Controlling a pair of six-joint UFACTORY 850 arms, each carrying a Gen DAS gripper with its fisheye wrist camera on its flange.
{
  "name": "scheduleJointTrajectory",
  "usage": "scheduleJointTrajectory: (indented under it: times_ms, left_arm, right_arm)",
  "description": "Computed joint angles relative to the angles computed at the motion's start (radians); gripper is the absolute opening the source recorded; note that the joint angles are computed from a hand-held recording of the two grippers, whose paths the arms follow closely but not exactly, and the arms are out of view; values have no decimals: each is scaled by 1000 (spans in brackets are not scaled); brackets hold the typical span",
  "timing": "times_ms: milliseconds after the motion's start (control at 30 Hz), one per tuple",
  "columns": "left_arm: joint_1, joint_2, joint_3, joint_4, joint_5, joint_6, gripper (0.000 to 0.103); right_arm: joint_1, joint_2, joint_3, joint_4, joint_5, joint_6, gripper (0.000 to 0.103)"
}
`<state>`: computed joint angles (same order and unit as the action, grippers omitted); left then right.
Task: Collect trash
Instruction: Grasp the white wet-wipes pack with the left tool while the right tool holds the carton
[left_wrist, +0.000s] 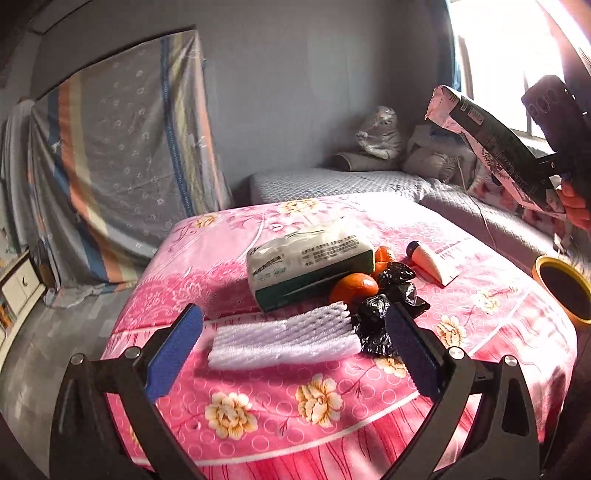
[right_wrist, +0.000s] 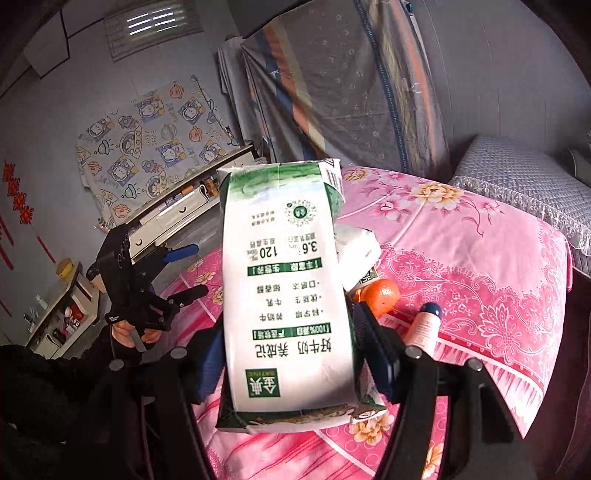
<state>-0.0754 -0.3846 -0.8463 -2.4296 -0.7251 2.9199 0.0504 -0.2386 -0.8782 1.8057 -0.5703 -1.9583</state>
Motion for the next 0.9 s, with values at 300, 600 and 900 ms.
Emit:
scheduleJointTrajectory:
  times_ms: [300, 600, 900]
  left_arm:
    - [-27, -150, -287, 460, -2, -89, 95]
    - [-48, -341, -591, 935, 51, -450, 95]
    - [-105, -437, -770, 1219, 20, -678, 95]
  right_arm:
    - [-70, 81, 122, 85, -22, -41, 62]
    - [-76, 68, 104, 73, 35, 18, 62]
    - [-84, 17, 59, 38, 39, 83, 62]
